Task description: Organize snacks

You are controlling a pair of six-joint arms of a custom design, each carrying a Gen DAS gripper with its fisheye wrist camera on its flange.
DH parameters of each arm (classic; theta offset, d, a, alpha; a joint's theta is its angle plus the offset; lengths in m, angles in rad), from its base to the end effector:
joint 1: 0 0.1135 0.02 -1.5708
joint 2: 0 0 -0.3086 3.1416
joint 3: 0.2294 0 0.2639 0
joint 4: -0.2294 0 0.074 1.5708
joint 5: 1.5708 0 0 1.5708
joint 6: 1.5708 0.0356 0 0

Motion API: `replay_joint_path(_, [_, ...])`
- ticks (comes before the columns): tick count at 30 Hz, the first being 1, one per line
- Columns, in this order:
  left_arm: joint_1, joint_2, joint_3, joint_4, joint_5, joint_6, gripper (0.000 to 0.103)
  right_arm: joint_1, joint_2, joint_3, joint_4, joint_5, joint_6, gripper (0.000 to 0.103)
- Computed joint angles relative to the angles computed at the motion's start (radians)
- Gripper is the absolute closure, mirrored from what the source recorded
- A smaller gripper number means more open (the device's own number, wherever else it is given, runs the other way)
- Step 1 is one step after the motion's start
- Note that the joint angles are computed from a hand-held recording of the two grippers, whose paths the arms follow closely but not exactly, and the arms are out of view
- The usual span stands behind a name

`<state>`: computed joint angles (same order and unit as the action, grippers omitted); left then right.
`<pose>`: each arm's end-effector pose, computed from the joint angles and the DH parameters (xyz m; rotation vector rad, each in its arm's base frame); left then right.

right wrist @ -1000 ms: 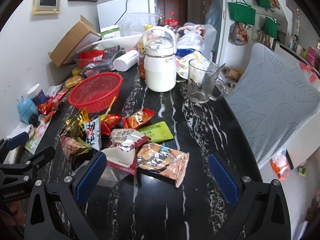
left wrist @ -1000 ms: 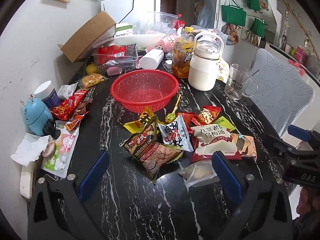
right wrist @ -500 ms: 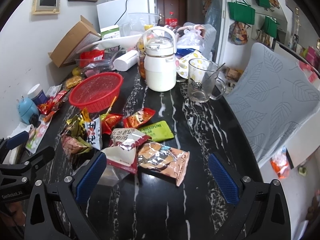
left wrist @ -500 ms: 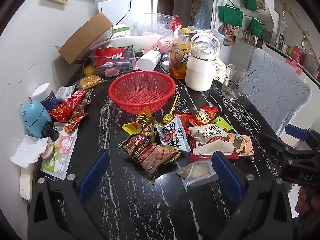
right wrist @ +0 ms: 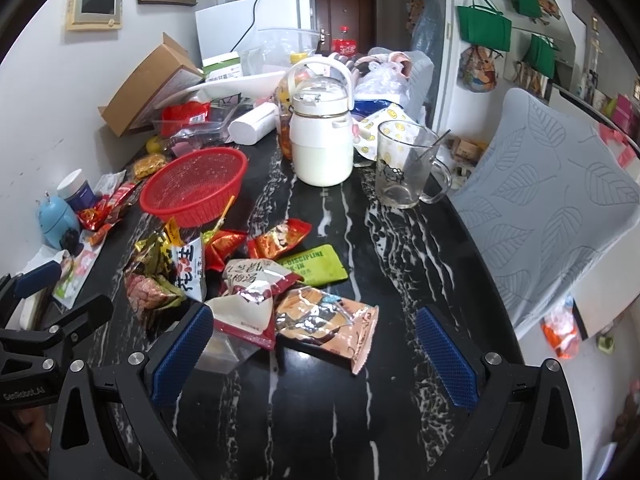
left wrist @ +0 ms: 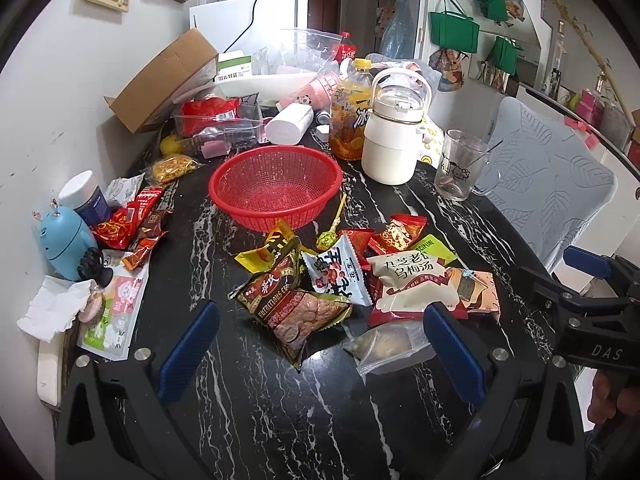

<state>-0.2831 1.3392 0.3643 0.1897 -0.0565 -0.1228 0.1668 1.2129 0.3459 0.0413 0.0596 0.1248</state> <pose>0.2123 -0.0597 0.1574 0.1613 2.3527 -0.1317 0.1958 0.0308 0.1649 -0.0224 2.3955 0.0654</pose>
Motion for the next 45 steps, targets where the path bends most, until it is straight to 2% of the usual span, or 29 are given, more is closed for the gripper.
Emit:
replay_joint_path(27, [-0.001, -0.007, -0.042, 0.019, -0.001, -0.024, 0.0, -0.024, -0.035, -0.064, 0.032, -0.032, 0.001, 0.0])
replay_joint_path(36, [-0.006, 0.0, -0.085, 0.048, -0.024, -0.049, 0.0, -0.045, 0.007, -0.137, 0.127, -0.088, -0.002, 0.0])
replay_joint_path(45, [0.021, 0.076, -0.106, 0.12, -0.01, -0.066, 0.0, -0.079, 0.139, -0.188, 0.268, -0.151, -0.02, 0.0])
